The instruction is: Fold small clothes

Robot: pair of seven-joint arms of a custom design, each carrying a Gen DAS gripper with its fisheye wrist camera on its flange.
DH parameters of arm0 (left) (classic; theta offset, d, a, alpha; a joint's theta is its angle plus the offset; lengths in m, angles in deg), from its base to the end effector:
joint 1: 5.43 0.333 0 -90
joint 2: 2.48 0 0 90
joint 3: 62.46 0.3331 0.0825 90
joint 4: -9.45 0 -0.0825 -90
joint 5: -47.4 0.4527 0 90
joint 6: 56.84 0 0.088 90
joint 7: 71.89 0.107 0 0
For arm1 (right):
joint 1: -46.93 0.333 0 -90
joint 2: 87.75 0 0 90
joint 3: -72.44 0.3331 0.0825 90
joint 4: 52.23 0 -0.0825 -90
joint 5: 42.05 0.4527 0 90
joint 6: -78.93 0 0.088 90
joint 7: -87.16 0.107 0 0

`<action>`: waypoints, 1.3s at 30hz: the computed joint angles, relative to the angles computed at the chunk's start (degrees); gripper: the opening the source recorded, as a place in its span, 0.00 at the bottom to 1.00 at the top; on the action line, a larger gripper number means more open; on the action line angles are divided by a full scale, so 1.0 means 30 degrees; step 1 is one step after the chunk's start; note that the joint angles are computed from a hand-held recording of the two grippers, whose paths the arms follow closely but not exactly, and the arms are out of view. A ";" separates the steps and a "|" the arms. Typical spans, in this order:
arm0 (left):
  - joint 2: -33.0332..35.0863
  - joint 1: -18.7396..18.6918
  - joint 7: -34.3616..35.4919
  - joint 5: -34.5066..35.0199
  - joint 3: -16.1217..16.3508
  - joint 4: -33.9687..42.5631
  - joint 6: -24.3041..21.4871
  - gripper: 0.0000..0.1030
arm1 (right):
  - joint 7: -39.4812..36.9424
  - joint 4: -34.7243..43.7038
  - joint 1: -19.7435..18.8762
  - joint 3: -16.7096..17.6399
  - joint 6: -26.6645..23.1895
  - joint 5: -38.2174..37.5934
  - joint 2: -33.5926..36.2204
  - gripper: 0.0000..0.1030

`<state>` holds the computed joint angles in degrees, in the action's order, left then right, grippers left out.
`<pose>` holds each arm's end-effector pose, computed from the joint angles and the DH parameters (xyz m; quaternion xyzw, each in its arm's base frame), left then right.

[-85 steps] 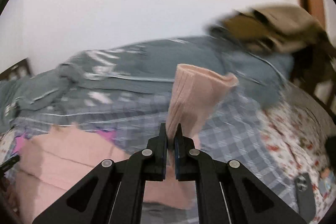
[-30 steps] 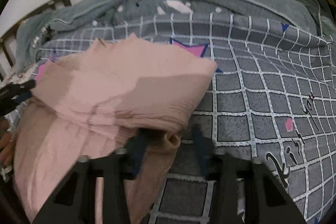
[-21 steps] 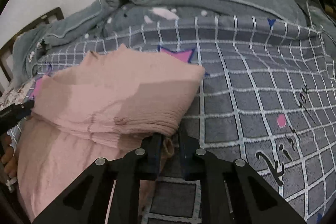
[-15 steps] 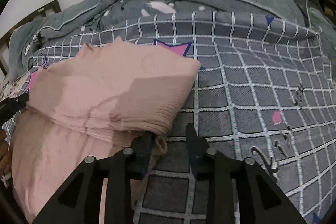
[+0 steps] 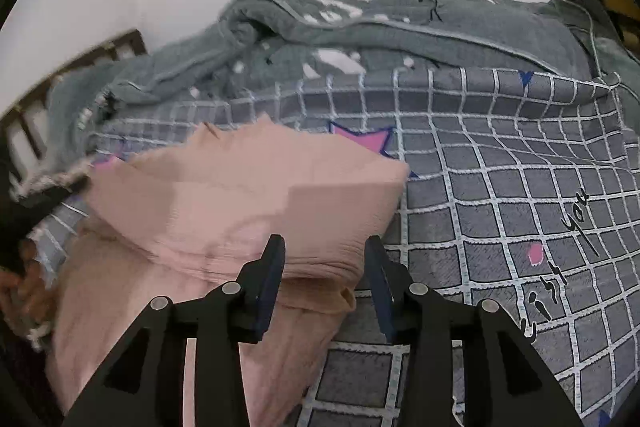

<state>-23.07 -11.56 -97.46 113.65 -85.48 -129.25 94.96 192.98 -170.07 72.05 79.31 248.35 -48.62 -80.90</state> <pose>0.4461 -0.2836 0.4603 -0.7683 0.4214 -0.3787 0.2978 0.5724 0.3639 0.4503 -0.7652 0.5186 -0.1601 0.3462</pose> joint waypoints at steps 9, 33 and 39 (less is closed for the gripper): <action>0.1139 -0.1080 0.5395 -0.6247 0.1164 -0.0169 -0.0803 0.13 | 0.1891 0.0299 0.0202 -0.0428 -0.1695 -0.1221 0.0282 0.38; -0.1667 -0.1369 0.7039 -0.6110 -0.0675 -0.1123 -0.2827 0.66 | 1.0355 -0.4627 -0.1288 0.1179 0.1140 -0.8878 -0.4721 0.40; -0.3432 -0.1704 0.7047 -0.6872 -0.0958 -0.2226 -0.2553 0.66 | 0.8099 -0.6831 -0.0980 0.1855 -0.0115 -0.6353 -0.7397 0.40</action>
<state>-33.37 -16.67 -76.32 93.03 -88.35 -135.93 87.30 217.28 -190.57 69.11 84.88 248.00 -67.68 -103.09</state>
